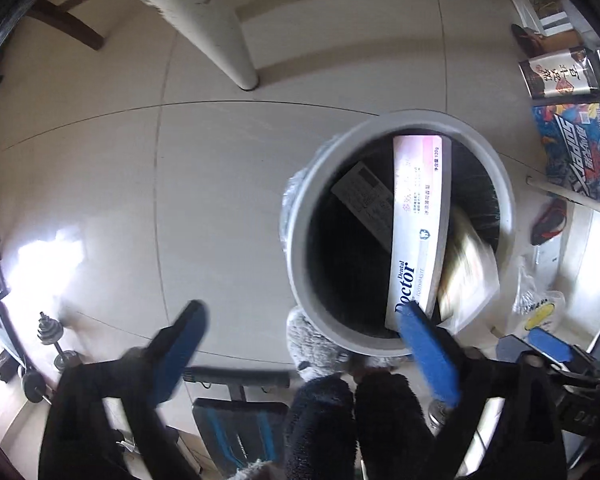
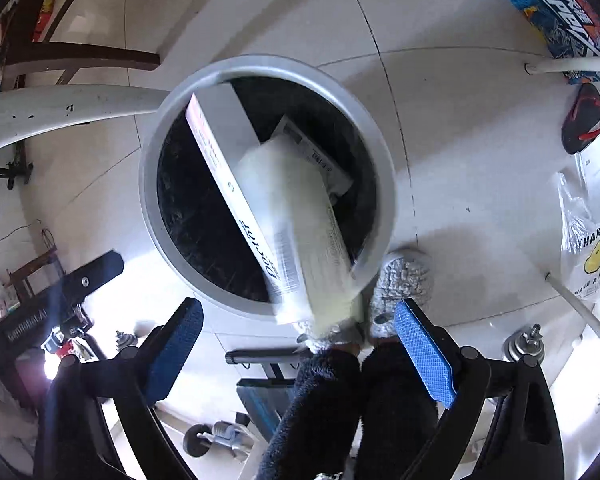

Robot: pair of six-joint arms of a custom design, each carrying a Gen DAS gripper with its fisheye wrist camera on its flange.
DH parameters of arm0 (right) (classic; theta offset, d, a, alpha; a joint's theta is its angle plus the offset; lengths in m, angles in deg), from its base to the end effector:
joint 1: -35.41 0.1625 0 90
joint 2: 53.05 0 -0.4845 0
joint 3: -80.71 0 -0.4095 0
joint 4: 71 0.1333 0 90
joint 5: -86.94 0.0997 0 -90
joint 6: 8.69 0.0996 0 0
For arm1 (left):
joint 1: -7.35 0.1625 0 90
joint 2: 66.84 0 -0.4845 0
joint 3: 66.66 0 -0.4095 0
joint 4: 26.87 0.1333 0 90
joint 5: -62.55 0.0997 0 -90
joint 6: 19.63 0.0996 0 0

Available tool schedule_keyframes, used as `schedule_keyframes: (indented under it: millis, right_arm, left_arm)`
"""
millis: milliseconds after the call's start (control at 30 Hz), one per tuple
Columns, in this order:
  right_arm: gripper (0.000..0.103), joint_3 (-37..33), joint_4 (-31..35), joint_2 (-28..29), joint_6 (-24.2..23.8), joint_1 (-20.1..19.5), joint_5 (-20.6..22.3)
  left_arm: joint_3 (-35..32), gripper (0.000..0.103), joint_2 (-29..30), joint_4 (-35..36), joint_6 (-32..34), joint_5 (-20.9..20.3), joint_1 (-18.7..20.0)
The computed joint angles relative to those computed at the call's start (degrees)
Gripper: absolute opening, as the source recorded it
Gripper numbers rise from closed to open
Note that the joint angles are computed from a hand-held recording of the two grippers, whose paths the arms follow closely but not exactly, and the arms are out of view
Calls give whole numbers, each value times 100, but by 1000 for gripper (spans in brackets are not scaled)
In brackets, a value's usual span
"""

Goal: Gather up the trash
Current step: 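Lower the striped box and leaflet over the bin and open both tools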

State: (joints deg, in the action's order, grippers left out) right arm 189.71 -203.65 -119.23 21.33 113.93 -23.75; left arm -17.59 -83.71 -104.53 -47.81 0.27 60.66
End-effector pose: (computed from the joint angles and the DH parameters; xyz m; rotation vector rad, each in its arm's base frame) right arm -0.0224 -0.6031 0.2339 -0.9855 -2.6034 0.0778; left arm -0.3455 -0.7644 -0.0479 0.4006 2.2660 0.4883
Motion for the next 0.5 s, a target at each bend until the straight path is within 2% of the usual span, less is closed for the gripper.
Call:
schedule_keyframes:
  millis: [33,200,400,500]
  right_arm:
    - [102,-5,-13,17,2,30,-32]
    - [103,-16,6,67,42,215,-329]
    - [103,-57,414,-79,276,691,-1266]
    - [103,-127,721,-227,449,967,-1547]
  left_arm:
    - [116,103,-70,-39,-25,93,-29]
    - [528,103,-350,-151,-112,268,-143]
    - [869,103,-728,-190,-193,312,-420]
    - [874,103,-901,-101,-220,277,-564]
